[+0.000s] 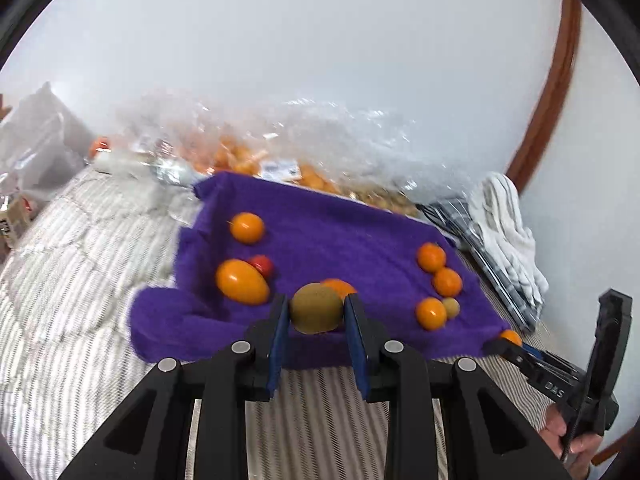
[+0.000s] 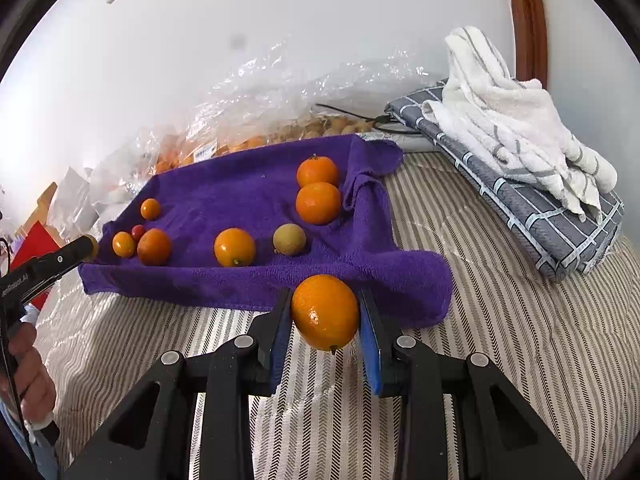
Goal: Organize fruits
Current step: 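Carry the orange and yellow-green fruit over the purple towel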
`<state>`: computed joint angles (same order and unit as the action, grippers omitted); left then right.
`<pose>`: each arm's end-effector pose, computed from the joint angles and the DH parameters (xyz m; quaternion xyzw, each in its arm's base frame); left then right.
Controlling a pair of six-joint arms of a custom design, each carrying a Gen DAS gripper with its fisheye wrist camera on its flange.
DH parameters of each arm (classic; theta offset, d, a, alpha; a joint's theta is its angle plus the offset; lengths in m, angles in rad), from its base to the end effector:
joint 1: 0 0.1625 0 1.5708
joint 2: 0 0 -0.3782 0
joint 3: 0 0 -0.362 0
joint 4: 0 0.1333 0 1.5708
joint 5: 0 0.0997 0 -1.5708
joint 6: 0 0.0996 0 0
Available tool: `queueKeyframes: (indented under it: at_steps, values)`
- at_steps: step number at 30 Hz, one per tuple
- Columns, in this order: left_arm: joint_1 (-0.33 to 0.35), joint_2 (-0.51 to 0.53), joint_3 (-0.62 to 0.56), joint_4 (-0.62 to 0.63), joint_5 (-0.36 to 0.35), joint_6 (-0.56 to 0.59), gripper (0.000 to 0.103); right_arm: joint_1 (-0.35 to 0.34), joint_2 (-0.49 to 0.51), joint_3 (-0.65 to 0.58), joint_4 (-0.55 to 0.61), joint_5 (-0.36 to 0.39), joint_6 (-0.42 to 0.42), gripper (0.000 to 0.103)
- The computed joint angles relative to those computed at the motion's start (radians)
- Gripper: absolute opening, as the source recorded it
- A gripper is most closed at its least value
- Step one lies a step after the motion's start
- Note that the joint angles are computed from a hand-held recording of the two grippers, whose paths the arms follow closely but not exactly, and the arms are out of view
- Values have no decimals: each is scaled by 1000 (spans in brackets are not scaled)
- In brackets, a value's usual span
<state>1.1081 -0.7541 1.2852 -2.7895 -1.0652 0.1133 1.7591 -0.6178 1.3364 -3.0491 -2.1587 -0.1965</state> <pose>-0.1590 -0.7255 0.2340 0.1781 0.8980 -0.3623 0.1752 0.2096 -0.6830 0.1518 0.0645 -0.8930 0.3538 0.2705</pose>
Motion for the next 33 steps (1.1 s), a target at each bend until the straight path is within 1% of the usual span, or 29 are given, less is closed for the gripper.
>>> queueKeyframes:
  at_steps: [3, 9, 11, 13, 16, 19, 22, 24, 26, 29, 31, 33]
  values:
    - [3, 1, -4, -22, 26, 2, 27, -2, -8, 4, -5, 16, 7, 32]
    - [-5, 9, -12, -84, 116, 52, 27, 4, -7, -32, 25, 12, 19, 32]
    - [-5, 12, -19, -99, 141, 60, 27, 12, -5, -51, 37, 3, 8, 32]
    - [0, 13, -41, -55, 138, 42, 27, 20, -3, -69, 46, -5, -6, 32]
    - [-2, 20, -63, -30, 162, 48, 27, 34, 7, -112, 69, -13, -27, 32]
    - [0, 15, -96, 42, 139, 40, 27, 46, 25, -163, 88, -9, -47, 32]
    - [-5, 20, -142, 85, 120, 58, 27, 50, 58, -242, 130, 14, -47, 32]
    - [-8, 42, -193, 99, 117, 80, 27, 49, 90, -307, 167, 27, -42, 32]
    - [-7, 73, -252, 124, 110, 82, 27, 50, 130, -388, 218, 33, -29, 32]
    - [1, 133, -359, 186, 81, 68, 27, 50, 197, -524, 301, 52, -6, 32]
    - [9, 184, -436, 224, 67, 63, 27, 50, 255, -634, 359, 52, 5, 32]
    - [18, 212, -470, 237, 54, 57, 27, 46, 299, -704, 393, 55, 7, 32]
